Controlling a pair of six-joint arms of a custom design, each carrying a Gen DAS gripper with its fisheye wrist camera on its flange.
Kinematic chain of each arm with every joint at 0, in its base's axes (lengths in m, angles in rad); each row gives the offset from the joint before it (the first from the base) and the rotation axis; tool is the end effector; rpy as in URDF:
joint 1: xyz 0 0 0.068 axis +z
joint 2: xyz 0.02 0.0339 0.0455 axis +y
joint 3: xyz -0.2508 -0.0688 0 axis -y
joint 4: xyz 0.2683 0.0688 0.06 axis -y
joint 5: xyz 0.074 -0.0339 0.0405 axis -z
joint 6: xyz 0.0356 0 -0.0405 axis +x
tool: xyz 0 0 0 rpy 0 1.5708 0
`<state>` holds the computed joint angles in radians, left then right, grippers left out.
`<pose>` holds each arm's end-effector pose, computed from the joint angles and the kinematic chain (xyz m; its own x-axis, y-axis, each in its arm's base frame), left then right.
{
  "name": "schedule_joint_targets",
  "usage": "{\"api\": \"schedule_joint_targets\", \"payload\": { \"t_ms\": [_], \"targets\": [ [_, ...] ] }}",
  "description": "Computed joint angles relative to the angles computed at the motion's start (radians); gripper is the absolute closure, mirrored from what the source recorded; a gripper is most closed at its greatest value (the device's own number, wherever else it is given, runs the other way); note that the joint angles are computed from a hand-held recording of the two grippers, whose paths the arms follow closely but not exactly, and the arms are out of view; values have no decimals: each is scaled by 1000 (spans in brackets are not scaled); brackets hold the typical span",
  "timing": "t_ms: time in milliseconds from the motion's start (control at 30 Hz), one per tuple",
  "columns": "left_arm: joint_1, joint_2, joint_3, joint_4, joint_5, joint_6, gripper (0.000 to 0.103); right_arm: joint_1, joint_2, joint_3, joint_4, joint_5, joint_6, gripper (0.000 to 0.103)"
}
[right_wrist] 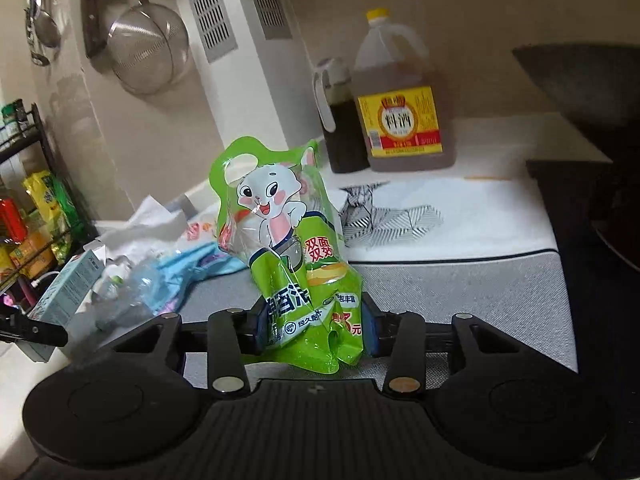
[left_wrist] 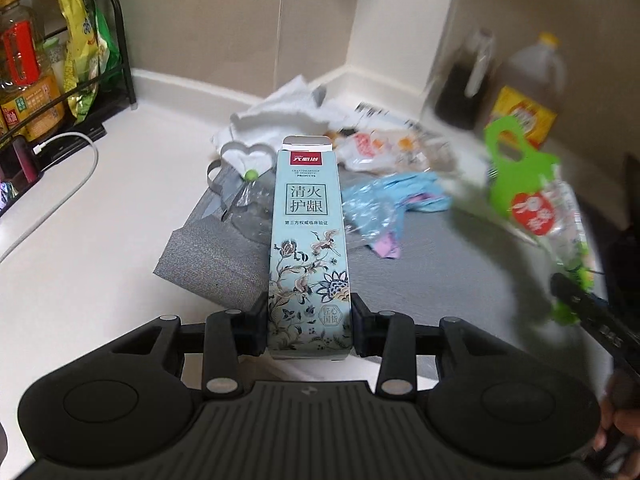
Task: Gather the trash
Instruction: 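Carry the floral box and green bag down into the trash bin with both tools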
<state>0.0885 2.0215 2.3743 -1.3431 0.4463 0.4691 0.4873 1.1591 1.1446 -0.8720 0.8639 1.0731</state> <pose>0.4182 0.0217 0.3995 -0.6724 0.3497 -0.6524 0.5158 0.8535 -0.0740 0.2337 0.0932 0.3242 -0.2209 0.5288 -0.8195 0.6592 0.7002 0.2742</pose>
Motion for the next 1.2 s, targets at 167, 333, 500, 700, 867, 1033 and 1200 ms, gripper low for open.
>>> {"api": "schedule_joint_targets", "payload": {
  "t_ms": [167,333,500,700,867,1033,1200],
  "targets": [
    [85,-72,-59,-14,106,67,60,52,2,36,-32,46,19,58],
    [176,-162,-158,-17,172,136,60,130,1,79,-60,92,46,58],
    [293,-292,-345,25,207,243,60,264,20,146,-125,150,69,58],
    [442,-390,-495,2,240,402,60,437,97,238,-240,178,155,57],
    [568,-461,-619,-9,267,541,60,553,192,321,-313,143,218,57],
    [672,-489,-716,-66,268,679,60,632,297,389,-356,83,263,57],
    [736,-520,-837,-18,232,730,60,648,362,389,-351,-10,306,57]
  ]
}}
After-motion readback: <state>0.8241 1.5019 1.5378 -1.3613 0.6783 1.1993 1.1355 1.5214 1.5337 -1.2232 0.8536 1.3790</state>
